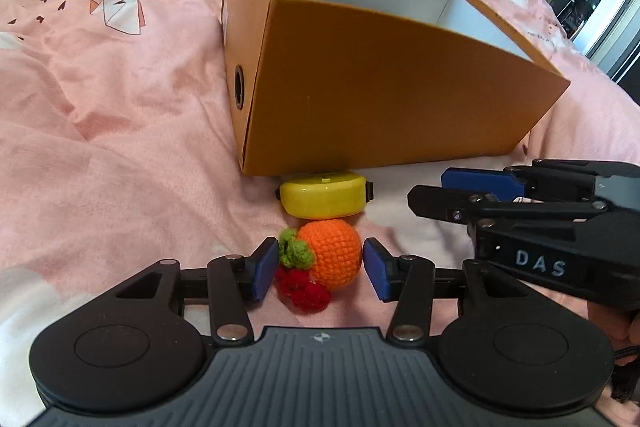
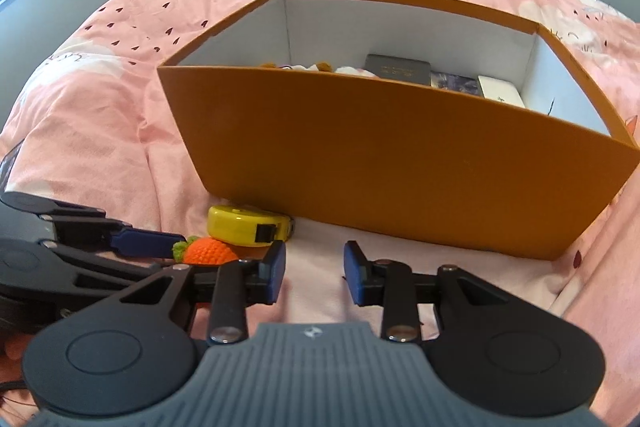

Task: Organize objects
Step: 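Grasp the crocheted orange fruit with the left tool while the right tool grasps the yellow tape measure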

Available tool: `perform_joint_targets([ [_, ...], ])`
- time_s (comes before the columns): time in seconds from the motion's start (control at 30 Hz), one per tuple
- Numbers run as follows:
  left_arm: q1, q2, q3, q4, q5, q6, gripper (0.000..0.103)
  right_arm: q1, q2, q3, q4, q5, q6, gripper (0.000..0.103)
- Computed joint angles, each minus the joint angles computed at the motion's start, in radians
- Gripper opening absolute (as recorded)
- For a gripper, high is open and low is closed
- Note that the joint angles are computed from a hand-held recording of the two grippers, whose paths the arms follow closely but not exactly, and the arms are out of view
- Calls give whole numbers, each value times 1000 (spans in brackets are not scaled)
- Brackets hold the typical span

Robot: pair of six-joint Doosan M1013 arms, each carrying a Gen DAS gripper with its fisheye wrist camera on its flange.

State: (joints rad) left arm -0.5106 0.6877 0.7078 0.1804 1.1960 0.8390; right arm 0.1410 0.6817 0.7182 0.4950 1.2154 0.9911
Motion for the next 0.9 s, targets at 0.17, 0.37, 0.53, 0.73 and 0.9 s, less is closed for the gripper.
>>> perform_joint_targets([
  [0.17,8,2,0,-33,9,-3,56,-2,11,-15,23,17,-2,34],
  [0.37,-4,-12,10,1,27,-32,47,-10,33,-55,94,76,-6,36],
  [0.53,-14,-38,31,89,63,-138,45,-3,59,-104,116,131,20,48],
  [0.73,-7,-61,69,98,26,-194,45,6,112,-197,114,212,125,55],
  [0.9,-6,-67,82,85,26,-149,46,22,153,-263,91,291,155,60],
])
